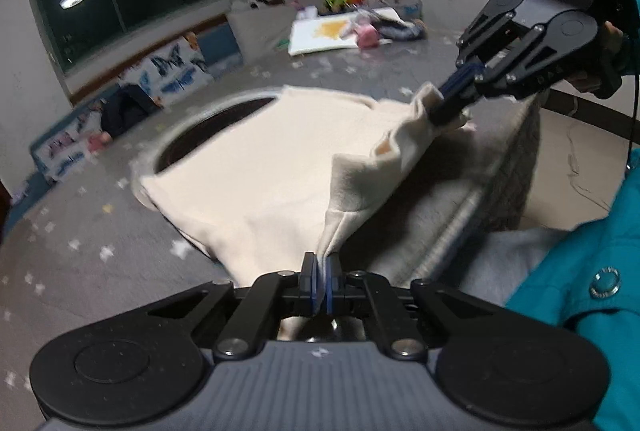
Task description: Fold clothes
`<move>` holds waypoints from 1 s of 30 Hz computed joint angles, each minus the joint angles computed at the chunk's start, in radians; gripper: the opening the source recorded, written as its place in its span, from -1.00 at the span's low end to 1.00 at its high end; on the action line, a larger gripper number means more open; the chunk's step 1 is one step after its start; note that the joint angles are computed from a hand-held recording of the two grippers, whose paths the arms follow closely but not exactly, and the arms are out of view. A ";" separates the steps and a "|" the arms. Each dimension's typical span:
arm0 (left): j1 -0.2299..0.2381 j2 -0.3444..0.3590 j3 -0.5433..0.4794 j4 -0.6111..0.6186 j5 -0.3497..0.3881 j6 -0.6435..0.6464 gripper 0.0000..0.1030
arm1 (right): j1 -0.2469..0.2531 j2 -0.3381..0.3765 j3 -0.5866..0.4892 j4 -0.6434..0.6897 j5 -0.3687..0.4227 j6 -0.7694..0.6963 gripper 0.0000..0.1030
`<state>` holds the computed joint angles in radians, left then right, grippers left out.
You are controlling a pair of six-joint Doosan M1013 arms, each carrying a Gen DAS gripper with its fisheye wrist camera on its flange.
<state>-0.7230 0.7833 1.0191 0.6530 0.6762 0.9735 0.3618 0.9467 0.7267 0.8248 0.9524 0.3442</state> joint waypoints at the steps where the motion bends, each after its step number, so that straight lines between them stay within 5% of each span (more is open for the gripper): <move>1: -0.001 0.000 0.001 -0.008 0.000 0.008 -0.90 | 0.001 -0.004 0.011 -0.006 -0.001 -0.001 -0.87; 22: -0.004 -0.009 0.024 0.055 -0.037 -0.087 -0.94 | 0.001 -0.028 0.053 -0.022 -0.005 -0.044 -0.87; 26: 0.011 -0.006 -0.003 0.087 -0.040 -0.131 -0.94 | 0.000 -0.004 -0.012 -0.012 -0.001 -0.008 -0.88; 30: 0.039 0.024 -0.092 0.079 -0.011 -0.119 -0.94 | -0.001 0.080 -0.204 -0.024 0.048 0.098 -0.88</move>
